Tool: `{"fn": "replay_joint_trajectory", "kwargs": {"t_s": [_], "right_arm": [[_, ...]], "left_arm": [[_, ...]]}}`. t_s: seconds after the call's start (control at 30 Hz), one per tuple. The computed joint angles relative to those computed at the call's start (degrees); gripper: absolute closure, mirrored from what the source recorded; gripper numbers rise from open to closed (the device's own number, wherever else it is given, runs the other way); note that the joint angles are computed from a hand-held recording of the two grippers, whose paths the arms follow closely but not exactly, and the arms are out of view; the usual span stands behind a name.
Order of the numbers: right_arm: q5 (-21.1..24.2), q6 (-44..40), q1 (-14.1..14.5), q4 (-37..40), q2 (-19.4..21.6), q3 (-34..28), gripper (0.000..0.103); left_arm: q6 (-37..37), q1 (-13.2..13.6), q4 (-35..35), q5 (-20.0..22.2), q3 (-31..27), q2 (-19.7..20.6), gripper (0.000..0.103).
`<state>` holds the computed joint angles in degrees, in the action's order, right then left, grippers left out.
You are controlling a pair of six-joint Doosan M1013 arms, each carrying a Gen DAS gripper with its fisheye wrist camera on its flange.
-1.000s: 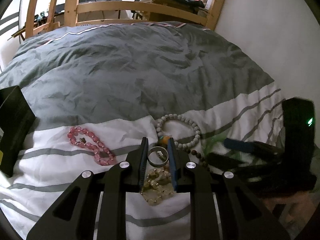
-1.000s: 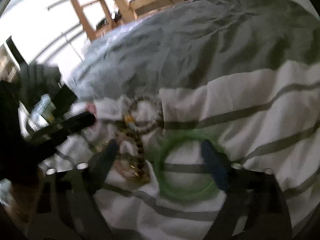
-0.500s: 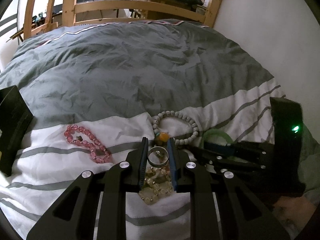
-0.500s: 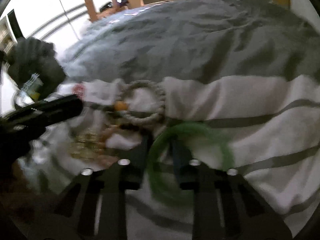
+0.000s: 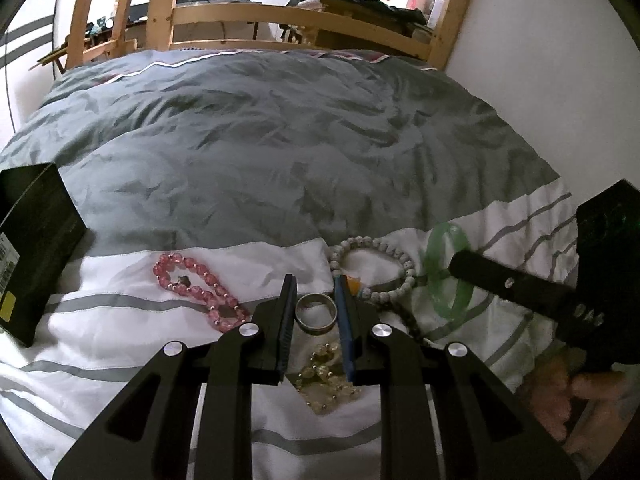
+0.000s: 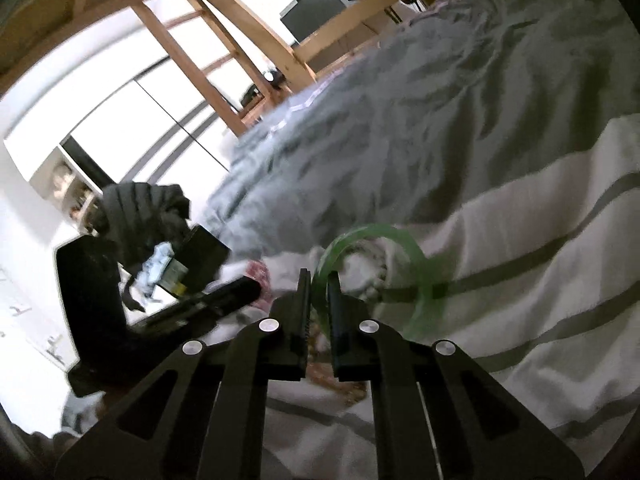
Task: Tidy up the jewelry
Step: 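Lift the ring with the left tool while the right tool lifts the bangle toward the black box, then lower the ring into the black box and open the left gripper while the right releases the bangle inside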
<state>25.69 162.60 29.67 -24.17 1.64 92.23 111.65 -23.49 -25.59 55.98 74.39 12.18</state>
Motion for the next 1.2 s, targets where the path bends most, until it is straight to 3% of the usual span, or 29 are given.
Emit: {"fn": "replay_joint_trajectory", "kwargs": {"t_s": [0.3,0.5,0.63,0.87,1.2], "right_arm": [[1.7,1.0,1.3,-3.4,0.3,-2.2,0.094],[7.6,3.0,3.7,-9.7,0.8,-5.8,0.094],[11.1,0.7,4.6,-9.6,1.7,-8.5,0.094],[15.5,-7.6,5.3,-5.4,6.5,-16.9,0.094],[19.9,-21.3,5.5,2.8,15.9,-31.2,0.094]], "left_arm": [[0.7,0.4,-1.8,-0.9,-0.3,-0.5,0.084],[1.3,1.2,-4.1,-2.3,-1.0,-1.4,0.084],[0.6,1.8,-2.7,-5.7,-1.2,-2.3,0.084],[-3.1,3.0,4.2,-8.1,-3.3,-2.8,0.084],[-10.3,7.8,5.0,-7.3,-7.1,-1.1,0.084]]}}
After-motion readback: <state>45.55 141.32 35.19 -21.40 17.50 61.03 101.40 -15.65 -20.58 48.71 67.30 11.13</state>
